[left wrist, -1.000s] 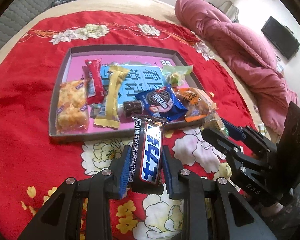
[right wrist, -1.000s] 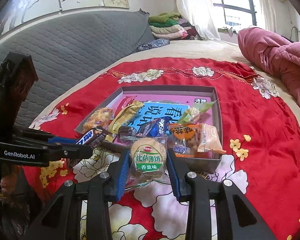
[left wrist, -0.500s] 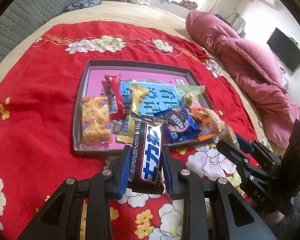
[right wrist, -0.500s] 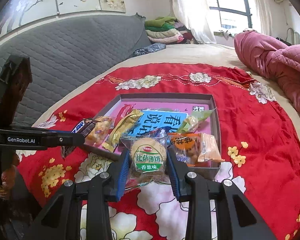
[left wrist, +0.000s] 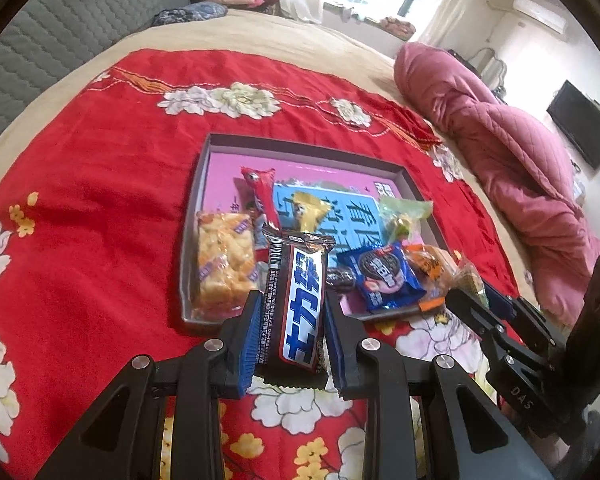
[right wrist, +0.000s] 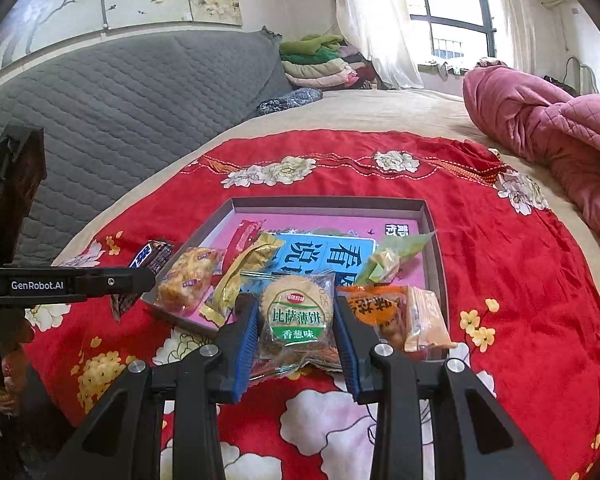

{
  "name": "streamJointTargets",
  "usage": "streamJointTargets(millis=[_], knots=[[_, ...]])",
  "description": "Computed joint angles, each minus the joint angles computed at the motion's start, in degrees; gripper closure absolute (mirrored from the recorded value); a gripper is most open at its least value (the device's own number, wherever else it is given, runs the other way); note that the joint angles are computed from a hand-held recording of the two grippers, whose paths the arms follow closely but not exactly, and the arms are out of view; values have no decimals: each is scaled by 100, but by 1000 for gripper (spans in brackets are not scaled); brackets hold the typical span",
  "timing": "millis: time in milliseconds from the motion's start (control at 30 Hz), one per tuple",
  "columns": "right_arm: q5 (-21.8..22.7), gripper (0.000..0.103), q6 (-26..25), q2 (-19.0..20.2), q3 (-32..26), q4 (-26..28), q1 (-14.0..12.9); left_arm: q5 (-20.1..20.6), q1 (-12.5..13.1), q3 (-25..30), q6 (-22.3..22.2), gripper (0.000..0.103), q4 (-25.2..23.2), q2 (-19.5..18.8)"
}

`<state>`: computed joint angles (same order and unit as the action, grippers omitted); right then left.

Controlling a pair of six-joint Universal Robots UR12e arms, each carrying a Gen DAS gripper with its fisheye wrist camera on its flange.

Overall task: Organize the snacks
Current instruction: 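Carry the pastry and Snickers bar up over the pink box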

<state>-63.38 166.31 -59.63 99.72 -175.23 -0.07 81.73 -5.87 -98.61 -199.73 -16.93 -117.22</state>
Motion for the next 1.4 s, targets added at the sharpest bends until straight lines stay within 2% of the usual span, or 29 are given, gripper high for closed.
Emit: streamJointTargets(millis=[367,667,1400], knots=[[-156,66,48,86,-157,40,158,147,20,82,-63,73,45,-103],[-421,66,62,188,-296,135,267,76,51,186,-121,73,40,-216],[-878,66,73,363,-577,411,423,35,41,329,68,72,-44,-393]])
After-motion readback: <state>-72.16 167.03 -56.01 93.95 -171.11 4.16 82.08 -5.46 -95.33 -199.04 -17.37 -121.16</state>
